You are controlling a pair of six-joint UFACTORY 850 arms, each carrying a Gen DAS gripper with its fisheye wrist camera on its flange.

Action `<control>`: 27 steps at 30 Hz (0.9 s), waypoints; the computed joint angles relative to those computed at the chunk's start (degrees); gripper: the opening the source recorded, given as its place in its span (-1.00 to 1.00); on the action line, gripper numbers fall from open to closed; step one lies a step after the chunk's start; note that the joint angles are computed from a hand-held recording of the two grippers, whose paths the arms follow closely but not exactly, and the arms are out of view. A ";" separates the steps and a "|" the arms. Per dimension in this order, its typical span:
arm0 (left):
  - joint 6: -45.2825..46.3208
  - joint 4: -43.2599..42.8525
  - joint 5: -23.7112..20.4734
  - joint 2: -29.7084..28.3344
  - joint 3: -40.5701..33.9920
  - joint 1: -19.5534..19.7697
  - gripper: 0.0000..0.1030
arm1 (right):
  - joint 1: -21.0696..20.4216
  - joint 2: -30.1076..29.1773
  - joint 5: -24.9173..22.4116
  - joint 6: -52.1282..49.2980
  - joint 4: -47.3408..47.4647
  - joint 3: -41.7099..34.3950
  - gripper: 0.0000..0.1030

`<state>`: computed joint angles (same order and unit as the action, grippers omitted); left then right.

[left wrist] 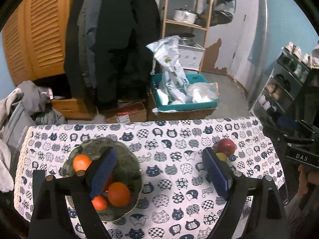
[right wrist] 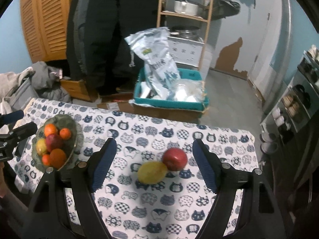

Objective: Organize fruits
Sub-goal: 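Open both tools, lift them from the bowl and move toward the mango and apple, then grasp the yellow-green mango with the left tool while the right tool grasps the red apple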

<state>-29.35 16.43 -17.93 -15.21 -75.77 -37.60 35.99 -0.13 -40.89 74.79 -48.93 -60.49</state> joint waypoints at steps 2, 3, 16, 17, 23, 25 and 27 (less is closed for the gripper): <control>1.05 -0.67 -0.60 -1.10 -1.18 -0.81 0.73 | -0.51 1.12 -0.13 0.66 -0.03 1.27 0.52; 1.41 -0.90 -0.78 -1.51 -1.59 -1.16 0.73 | -0.73 1.53 -0.15 0.99 -0.08 1.75 0.52; 7.23 -4.32 -4.03 -8.15 -8.00 -5.44 0.73 | -4.38 6.63 -0.13 2.92 1.04 7.95 0.52; 7.38 -4.37 -4.28 -8.73 -8.57 -5.77 0.73 | -4.64 6.78 -0.10 2.97 1.09 8.22 0.52; 7.95 -3.94 -5.08 -11.40 -10.95 -7.12 0.73 | -6.23 8.11 0.30 3.00 1.97 10.28 0.52; 8.65 -4.62 -5.56 -12.13 -11.61 -7.36 0.73 | -6.75 8.44 0.50 2.88 2.40 10.88 0.52; 9.65 -5.75 -6.13 -13.08 -12.54 -7.60 0.73 | -7.30 8.64 0.69 2.77 2.85 11.50 0.52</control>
<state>-19.69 10.69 -24.06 -28.30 -88.31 -45.21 28.68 8.51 -40.20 77.56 -46.08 -49.00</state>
